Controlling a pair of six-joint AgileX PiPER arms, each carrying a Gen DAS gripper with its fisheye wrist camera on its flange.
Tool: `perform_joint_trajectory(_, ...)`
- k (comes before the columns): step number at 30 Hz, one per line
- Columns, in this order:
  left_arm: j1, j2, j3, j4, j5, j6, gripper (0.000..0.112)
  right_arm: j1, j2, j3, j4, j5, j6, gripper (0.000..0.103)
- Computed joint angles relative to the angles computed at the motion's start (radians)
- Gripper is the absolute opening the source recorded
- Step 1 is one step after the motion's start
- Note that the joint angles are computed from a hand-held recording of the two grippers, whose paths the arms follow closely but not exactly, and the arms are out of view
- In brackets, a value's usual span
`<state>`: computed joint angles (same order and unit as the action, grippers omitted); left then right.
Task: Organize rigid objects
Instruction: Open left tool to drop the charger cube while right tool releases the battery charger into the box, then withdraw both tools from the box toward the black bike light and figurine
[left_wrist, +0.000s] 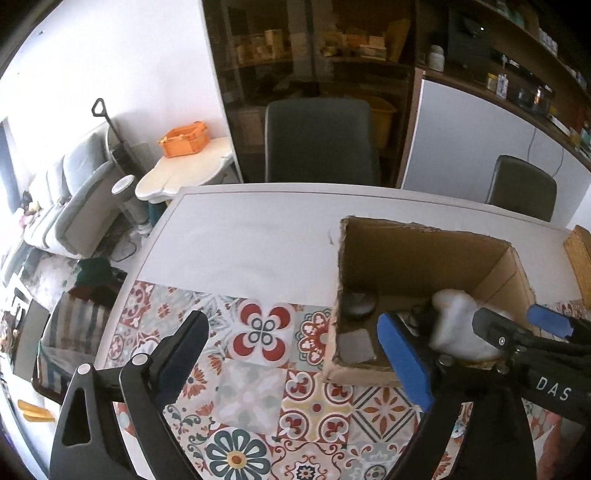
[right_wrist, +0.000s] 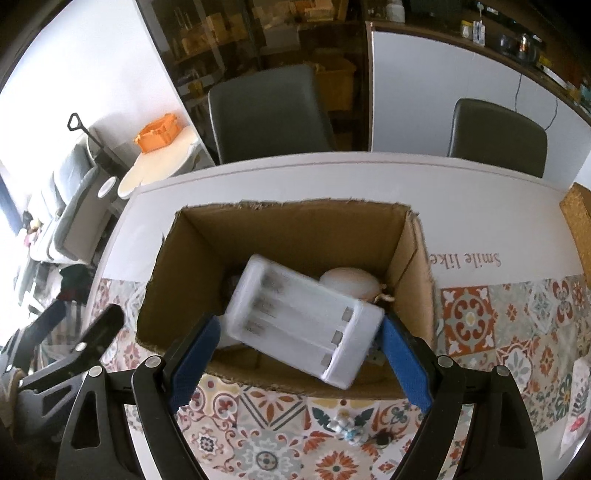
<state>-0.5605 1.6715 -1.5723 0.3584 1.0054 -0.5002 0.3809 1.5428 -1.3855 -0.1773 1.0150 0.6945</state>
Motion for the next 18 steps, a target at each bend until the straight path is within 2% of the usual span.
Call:
perform_joint_trajectory(7,-0.008,-0.06,0.066,-0.013,-0.033,-0.027,0.095,0.058,-0.028,0.008,-0.084,0.068,0.088,0.087)
perform_joint_trajectory(18,-0.089,-0.187,0.182,-0.02,-0.041,-0.112,0.095,0.137,-0.182,0.106,-0.177,0.13,0.193,0.087)
